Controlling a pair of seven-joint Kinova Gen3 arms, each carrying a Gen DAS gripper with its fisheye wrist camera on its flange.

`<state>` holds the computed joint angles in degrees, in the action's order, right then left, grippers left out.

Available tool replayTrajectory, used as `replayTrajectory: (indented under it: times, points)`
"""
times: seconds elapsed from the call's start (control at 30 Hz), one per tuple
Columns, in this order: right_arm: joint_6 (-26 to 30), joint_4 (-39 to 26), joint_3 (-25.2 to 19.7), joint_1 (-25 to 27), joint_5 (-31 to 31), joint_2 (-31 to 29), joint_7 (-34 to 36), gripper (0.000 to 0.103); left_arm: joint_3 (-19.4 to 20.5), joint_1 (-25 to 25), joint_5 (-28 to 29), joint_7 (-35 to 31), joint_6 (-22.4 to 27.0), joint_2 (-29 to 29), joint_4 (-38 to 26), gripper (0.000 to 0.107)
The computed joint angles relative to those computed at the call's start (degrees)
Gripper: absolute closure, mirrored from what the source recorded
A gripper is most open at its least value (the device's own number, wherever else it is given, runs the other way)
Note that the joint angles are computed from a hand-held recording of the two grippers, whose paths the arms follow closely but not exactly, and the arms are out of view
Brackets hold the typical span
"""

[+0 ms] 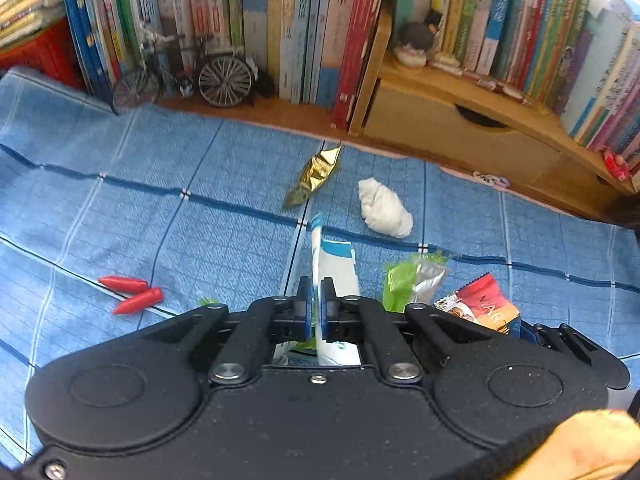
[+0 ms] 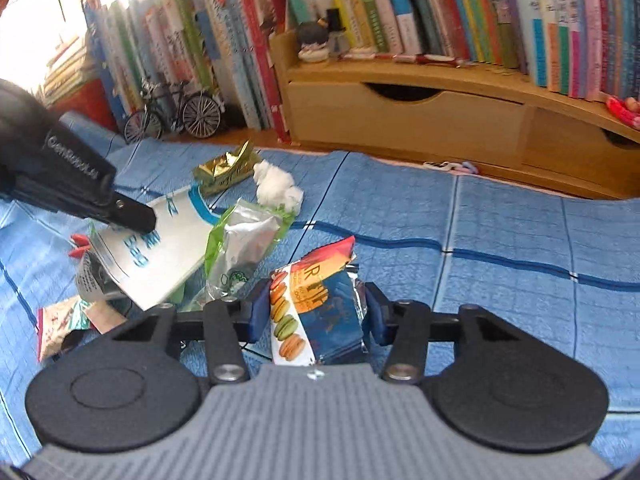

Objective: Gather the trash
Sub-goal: 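Grasp the macaron snack packet with the right gripper while the left gripper grasps the white paper bag, then lift and carry the macaron packet and white paper bag over the trash bin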

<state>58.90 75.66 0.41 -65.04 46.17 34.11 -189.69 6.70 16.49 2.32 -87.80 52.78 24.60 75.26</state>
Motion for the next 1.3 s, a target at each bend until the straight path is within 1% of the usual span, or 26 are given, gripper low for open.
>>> replayTrajectory:
  times: [0.07, 0.13, 0.23, 0.3, 0.33, 0.37, 0.47, 0.57, 0.63, 0.7, 0.73, 0.77, 0.83, 0.9, 0.97, 1.0, 1.03, 1.1, 1.2, 1.3]
  points:
    - [0.2, 0.4, 0.2, -0.4, 0.3, -0.3, -1.1, 0.050, 0.1, -0.1, 0.0, -0.4, -0.6, -0.8, 0.7, 0.104]
    - [0.6, 0.5, 0.2, -0.7, 0.4, -0.6, -2.2, 0.050, 0.6, -0.6, 0.9, -1.2, 0.5, -0.6, 0.2, 0.102]
    - [1.8, 0.6, 0.2, -1.4, 0.6, -0.9, -4.6, 0.049, 0.5, -0.2, 1.2, -0.8, 1.3, 0.3, -0.4, 0.091]
    - [2.5, 1.1, 0.0, -1.7, 0.7, -1.3, -6.2, 0.049, 0.2, 1.0, 0.2, -0.2, 0.5, 0.9, 0.0, 0.068]
    - [2.9, 1.5, -0.1, -1.9, 0.8, -1.6, -7.1, 0.048, 0.0, 1.8, -0.5, 0.1, -0.1, 1.2, 0.1, 0.064]
    - [3.3, 1.7, -0.2, -2.1, 0.9, -1.7, -7.8, 0.048, -0.3, 2.7, -1.5, 0.8, -0.4, 1.6, 0.1, 0.062]
    - [4.5, 2.9, -0.7, -2.3, 1.0, -2.4, -10.4, 0.047, -1.4, 5.5, -4.6, 3.5, 1.7, 4.3, -2.4, 0.059]
    - [5.4, 3.9, -1.4, -2.2, 1.0, -3.0, -12.6, 0.047, -3.3, 9.1, -9.6, 7.0, 1.3, 6.0, -2.7, 0.055]
    - [5.9, 4.5, -1.9, -2.2, 1.2, -3.2, -13.7, 0.045, -3.7, 10.7, -12.1, 7.9, 0.8, 6.5, -2.6, 0.046]
    - [6.0, 5.1, -2.3, -2.0, 1.3, -3.4, -14.6, 0.045, -4.0, 12.0, -13.9, 9.0, 2.1, 7.5, -3.6, 0.022]
    - [6.0, 5.4, -2.5, -1.9, 1.3, -3.5, -15.0, 0.045, -4.6, 12.7, -13.9, 9.2, 2.8, 8.0, -4.2, 0.021]
    - [5.8, 5.7, -2.7, -1.8, 1.3, -3.6, -15.4, 0.045, -4.1, 12.4, -14.1, 9.5, 2.7, 8.2, -4.0, 0.021]
    - [5.8, 6.1, -2.9, -1.6, 1.4, -3.7, -16.1, 0.045, -3.5, 11.9, -14.2, 10.0, 0.3, 7.3, -2.0, 0.029]
    - [5.7, 6.4, -3.2, -1.5, 1.5, -3.7, -16.4, 0.045, -2.5, 10.4, -12.6, 9.3, -0.4, 6.8, -1.4, 0.055]
    - [5.6, 6.5, -3.3, -1.4, 1.7, -3.7, -16.6, 0.045, -2.2, 9.6, -11.4, 9.3, -0.1, 6.6, -1.6, 0.061]
    - [5.5, 6.6, -3.4, -1.4, 1.7, -3.7, -16.6, 0.045, -2.3, 9.3, -11.1, 9.5, -0.4, 6.4, -1.5, 0.068]
    - [5.4, 6.6, -3.4, -1.3, 1.6, -3.6, -16.7, 0.045, -2.2, 9.0, -10.8, 9.4, -0.9, 6.0, -1.1, 0.073]
    - [5.2, 6.6, -3.4, -1.2, 1.5, -3.5, -16.9, 0.045, -1.9, 8.4, -10.1, 9.1, -2.0, 5.0, -0.2, 0.077]
    - [5.0, 6.7, -3.4, -1.1, 1.4, -3.4, -17.3, 0.045, -0.9, 6.6, -8.0, 7.8, -3.9, 2.7, 1.9, 0.078]
    - [4.9, 6.6, -3.3, -1.1, 1.3, -3.3, -17.7, 0.046, -0.4, 6.0, -7.1, 6.6, -5.2, 0.3, 4.0, 0.079]
